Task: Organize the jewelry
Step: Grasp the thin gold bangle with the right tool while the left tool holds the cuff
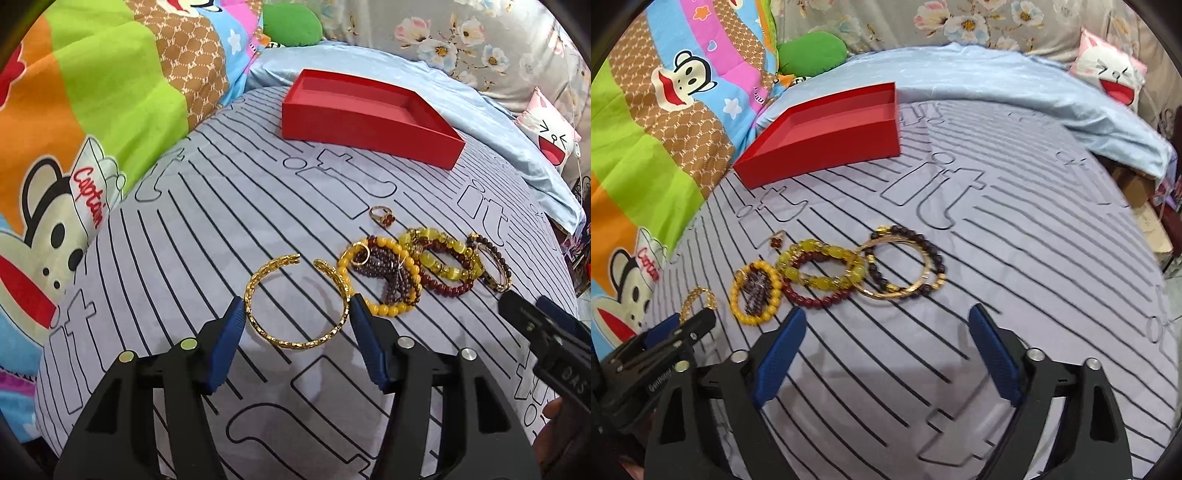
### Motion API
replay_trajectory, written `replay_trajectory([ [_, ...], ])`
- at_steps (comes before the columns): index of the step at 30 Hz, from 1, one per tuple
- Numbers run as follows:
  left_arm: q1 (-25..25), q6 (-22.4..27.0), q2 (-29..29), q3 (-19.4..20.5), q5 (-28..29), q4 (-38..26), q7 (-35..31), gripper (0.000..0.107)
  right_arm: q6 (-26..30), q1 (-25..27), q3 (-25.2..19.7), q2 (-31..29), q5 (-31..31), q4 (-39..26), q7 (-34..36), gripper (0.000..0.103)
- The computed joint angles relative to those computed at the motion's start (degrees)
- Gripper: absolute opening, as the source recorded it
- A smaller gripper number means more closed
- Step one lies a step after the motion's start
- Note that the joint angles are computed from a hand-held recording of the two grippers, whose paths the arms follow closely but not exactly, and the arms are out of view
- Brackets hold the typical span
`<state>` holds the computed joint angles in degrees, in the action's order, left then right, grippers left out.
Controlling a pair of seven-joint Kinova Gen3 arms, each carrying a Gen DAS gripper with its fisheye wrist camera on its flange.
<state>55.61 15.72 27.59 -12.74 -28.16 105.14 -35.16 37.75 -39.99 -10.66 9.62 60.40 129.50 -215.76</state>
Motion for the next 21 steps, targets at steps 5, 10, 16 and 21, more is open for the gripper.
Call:
replay_trajectory([
  [5,-0.6,0.7,0.4,0.6,-0.4,-1.3,-0.7,0.056,-6.5,2.6,1.8,0.9,0.4,0.0,0.7,0.060],
  [10,-3.5,1.5,1.3,3.3,1.0,-2.7,-2.9,0.056,-9.2,3.4,3.7,1.8,1.1,-0.3,0.7,0.052],
  [16,-5.3,2.0,2.4,4.9,2.8,-3.9,-5.4,0.056,-10.4,4.7,5.5,2.7,1.0,-1.2,2.2,0.049],
  [21,-5.8,2.2,3.0,5.2,4.1,-4.6,-6.8,0.056,-10.4,5.5,6.8,3.6,0.4,-2.5,4.8,0.049],
])
